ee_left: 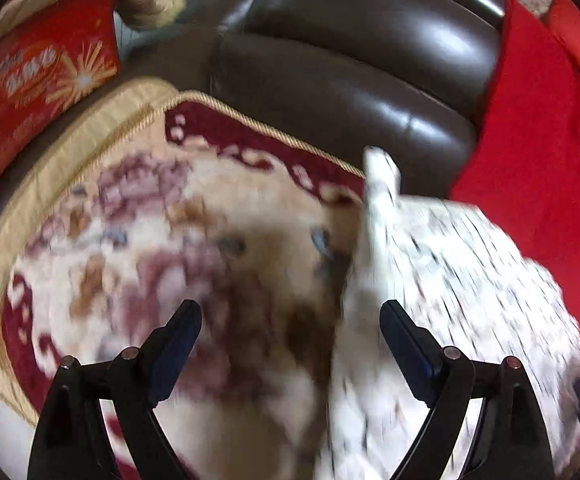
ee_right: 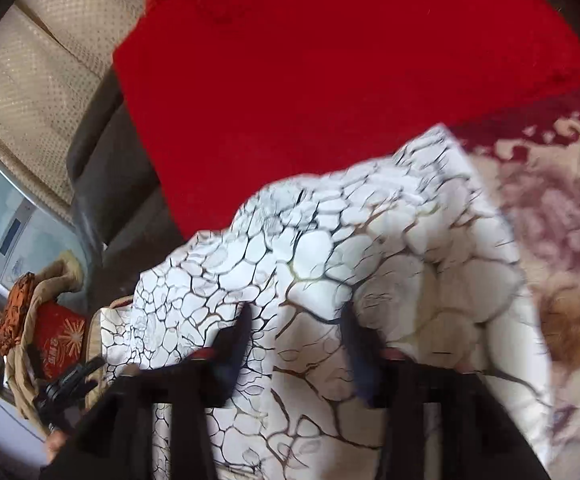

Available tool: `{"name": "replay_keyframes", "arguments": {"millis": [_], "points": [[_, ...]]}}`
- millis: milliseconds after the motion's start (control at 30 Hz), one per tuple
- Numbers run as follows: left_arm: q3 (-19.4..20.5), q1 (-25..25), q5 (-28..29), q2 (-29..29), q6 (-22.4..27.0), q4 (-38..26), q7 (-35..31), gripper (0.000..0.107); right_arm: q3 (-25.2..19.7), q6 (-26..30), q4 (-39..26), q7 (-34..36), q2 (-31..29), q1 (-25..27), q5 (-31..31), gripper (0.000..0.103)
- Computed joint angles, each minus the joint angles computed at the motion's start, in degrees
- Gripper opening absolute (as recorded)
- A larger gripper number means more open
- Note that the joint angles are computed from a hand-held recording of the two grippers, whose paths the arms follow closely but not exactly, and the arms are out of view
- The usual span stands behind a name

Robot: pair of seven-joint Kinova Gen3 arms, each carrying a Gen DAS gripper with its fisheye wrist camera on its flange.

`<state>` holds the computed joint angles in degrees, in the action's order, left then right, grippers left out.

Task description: Fold large clothes

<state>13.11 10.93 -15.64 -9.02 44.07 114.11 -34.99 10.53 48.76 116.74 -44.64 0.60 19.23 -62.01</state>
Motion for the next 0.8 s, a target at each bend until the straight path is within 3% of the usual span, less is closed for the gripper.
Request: {"name": "replay_keyframes", "arguments": {"millis": [67,167,300,400,500,633,733,800], "points": [[0.7,1.5,1.9,-3.5,-0.5,2.7,0.5,0.091,1.0,3.1,-0.1,2.7,0.4,1.4,-2.0,0.056],[2.9,2.1,5.2,-5.8,-1.7,5.0,-0.4,0.091,0.7,4.2,-1.0,0.7,0.7,2.0,1.2,0.056],[5.2,2.6,5.2,0.3,0.1,4.4,-0.7,0.093,0.8,4.4,-3.5,-6.8,3.4,-0.2,9.1,0.052],[0.6,4.3,10.4,1.1,0.9,4.1,-2.2,0.093,-0.5,4.3,-2.2,-5.1,1.4,2.2,8.3,0.051],[0.7,3.3,11.3,-2.4,3.7,3.6,-1.6,0.092,1.3,6.2,-0.6,-2.0,-0.5,3.6,6.2,0.052],[-3.2,4.4,16.6,-9.1,2.0,5.4,-7.7,0.092,5.0,15.0,0.3,5.7,-1.4,6.5,0.5,0.053],[-6.8,3.7,23.1,-11.4,0.5,7.3,-10.9,0.092,6.4,20.5,0.9,9.3,-1.4,8.4,-1.5,0.053],[-7.0,3.5,26.3,-11.4,-0.9,8.4,-12.3,0.092,6.3,21.9,1.3,9.6,-1.6,8.8,-1.2,0.053]]}}
